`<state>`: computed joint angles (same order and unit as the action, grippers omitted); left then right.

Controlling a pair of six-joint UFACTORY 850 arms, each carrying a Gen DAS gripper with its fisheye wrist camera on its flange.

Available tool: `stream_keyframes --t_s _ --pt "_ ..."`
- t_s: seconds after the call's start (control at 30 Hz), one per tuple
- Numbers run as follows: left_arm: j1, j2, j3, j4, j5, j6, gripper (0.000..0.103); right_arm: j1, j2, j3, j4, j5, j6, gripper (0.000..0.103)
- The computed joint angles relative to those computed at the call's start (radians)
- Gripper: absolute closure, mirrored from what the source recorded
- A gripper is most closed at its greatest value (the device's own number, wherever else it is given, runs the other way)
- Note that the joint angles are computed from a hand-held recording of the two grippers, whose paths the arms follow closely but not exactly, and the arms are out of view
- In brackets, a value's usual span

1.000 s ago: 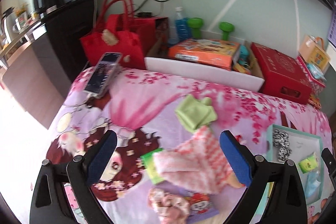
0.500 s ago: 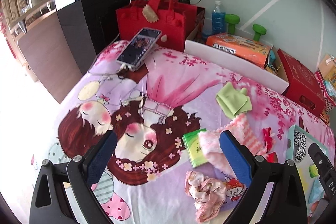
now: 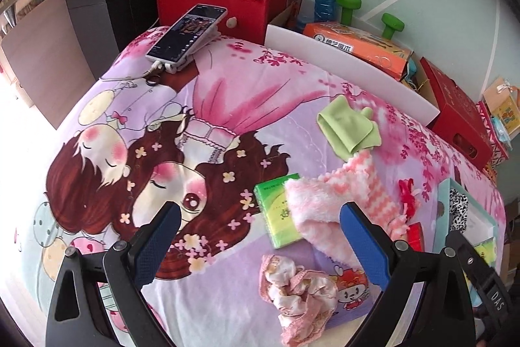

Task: Organize soft objects
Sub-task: 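Withdraw both open tools from the tray back toward the pile, then close the left tool on the pink-white knitted cloth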

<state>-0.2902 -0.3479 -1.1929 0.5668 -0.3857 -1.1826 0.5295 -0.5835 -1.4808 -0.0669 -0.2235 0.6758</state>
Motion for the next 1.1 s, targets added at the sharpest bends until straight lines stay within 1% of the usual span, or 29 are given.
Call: stream_keyframes --t_s 0.03,0.07,0.13,0.17,0.23,0.3,0.43,0.5,0.53,0.57,0.63,0.67,0.73,0.83,0.93,1.0,1.03,1.1 --pt "0.001 -0.002 0.000 -0.007 0.008 0.003 0.005 -0.002 -0.002 -0.001 0.058 0.001 -0.062 0.000" --pt "0.001 -0.005 0.000 -0.011 0.013 0.004 0.005 -0.001 -0.007 -0.005 0.075 -0.005 -0.081 0.000" --pt "0.003 -0.011 -0.003 -0.029 0.023 0.014 0.005 0.001 -0.014 -0.012 0.042 -0.025 -0.044 0.000" --pt "0.004 -0.013 -0.003 -0.036 0.032 0.016 0.005 0.000 -0.017 -0.015 0.073 -0.031 -0.070 0.000" --pt "0.006 -0.016 0.000 -0.034 0.052 0.004 0.005 -0.007 -0.017 -0.010 0.231 -0.017 -0.221 0.000" --pt "0.005 -0.019 0.001 -0.009 0.070 -0.018 0.005 -0.010 -0.017 -0.007 0.316 -0.011 -0.304 0.000" --pt "0.003 -0.044 -0.027 -0.072 0.034 0.058 0.005 -0.011 -0.018 0.000 0.376 0.007 -0.360 0.009" --pt "0.001 -0.056 -0.039 -0.076 0.009 0.073 0.005 -0.012 -0.020 0.001 0.382 0.011 -0.357 0.009" --pt "-0.001 -0.060 -0.043 -0.065 0.000 0.068 0.005 -0.014 -0.022 0.000 0.423 0.007 -0.396 0.011" --pt "-0.001 -0.064 -0.048 -0.067 -0.009 0.075 0.005 -0.017 -0.025 0.000 0.465 0.003 -0.437 0.015" --pt "0.004 -0.069 -0.051 -0.106 -0.008 0.102 0.005 -0.020 -0.032 -0.004 0.513 -0.006 -0.480 0.020" --pt "0.007 -0.069 -0.049 -0.129 0.003 0.114 0.005 -0.021 -0.036 -0.007 0.525 -0.010 -0.493 0.020" --pt "0.008 -0.074 -0.050 -0.139 0.009 0.124 0.005 -0.019 -0.038 -0.009 0.515 -0.010 -0.485 0.021" --pt "0.003 -0.085 -0.059 -0.138 -0.003 0.135 0.005 -0.018 -0.046 -0.018 0.452 -0.029 -0.416 0.025" --pt "0.003 -0.090 -0.063 -0.174 0.015 0.178 0.006 -0.020 -0.052 -0.020 0.420 -0.038 -0.371 0.028" --pt "0.003 -0.094 -0.067 -0.203 0.024 0.209 0.012 -0.021 -0.055 -0.020 0.386 -0.036 -0.326 0.029" --pt "0.004 -0.096 -0.068 -0.220 0.029 0.226 0.013 -0.021 -0.058 -0.021 0.380 -0.039 -0.313 0.032" --pt "0.006 -0.100 -0.070 -0.252 0.039 0.255 0.018 -0.024 -0.062 -0.022 0.378 -0.041 -0.297 0.034"
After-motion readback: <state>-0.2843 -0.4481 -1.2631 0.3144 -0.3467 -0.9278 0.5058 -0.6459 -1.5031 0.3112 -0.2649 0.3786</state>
